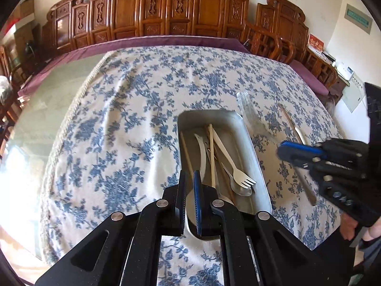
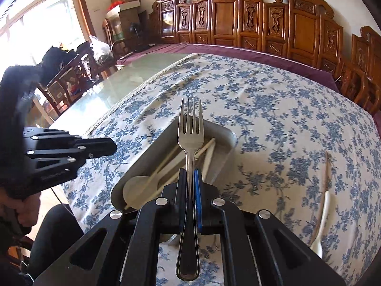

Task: Organize utensils
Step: 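Carry the wooden chopstick into the tray and open the left gripper, then lower the metal fork into the tray and open the right gripper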

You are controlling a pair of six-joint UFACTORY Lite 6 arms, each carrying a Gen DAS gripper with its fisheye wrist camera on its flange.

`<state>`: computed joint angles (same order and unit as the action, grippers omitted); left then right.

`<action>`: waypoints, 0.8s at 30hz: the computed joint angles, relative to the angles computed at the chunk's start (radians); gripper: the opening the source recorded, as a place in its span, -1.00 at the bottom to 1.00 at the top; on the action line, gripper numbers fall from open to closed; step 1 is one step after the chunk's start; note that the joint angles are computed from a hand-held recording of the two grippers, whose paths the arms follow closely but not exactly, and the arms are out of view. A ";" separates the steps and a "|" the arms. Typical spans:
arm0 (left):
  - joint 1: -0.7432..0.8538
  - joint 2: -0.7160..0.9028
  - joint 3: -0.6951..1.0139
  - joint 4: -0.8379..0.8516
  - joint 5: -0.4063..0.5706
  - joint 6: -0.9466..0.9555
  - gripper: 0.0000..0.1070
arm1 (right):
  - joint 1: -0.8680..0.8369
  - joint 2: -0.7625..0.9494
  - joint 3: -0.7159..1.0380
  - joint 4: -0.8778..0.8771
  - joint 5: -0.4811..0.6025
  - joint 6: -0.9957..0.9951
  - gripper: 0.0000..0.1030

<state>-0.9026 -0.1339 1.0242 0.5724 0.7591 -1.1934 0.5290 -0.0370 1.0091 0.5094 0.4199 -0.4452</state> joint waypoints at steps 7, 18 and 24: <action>0.031 -0.066 0.030 -0.014 0.069 0.094 -0.91 | 0.060 0.131 0.093 -0.004 -0.038 0.051 -0.83; 0.070 -0.115 0.025 -0.025 0.088 0.128 -0.90 | 0.098 0.339 0.200 -0.060 -0.076 0.174 -0.83; 0.083 -0.115 0.010 -0.025 0.079 0.132 -0.90 | 0.123 0.385 0.213 -0.163 -0.090 0.284 -0.83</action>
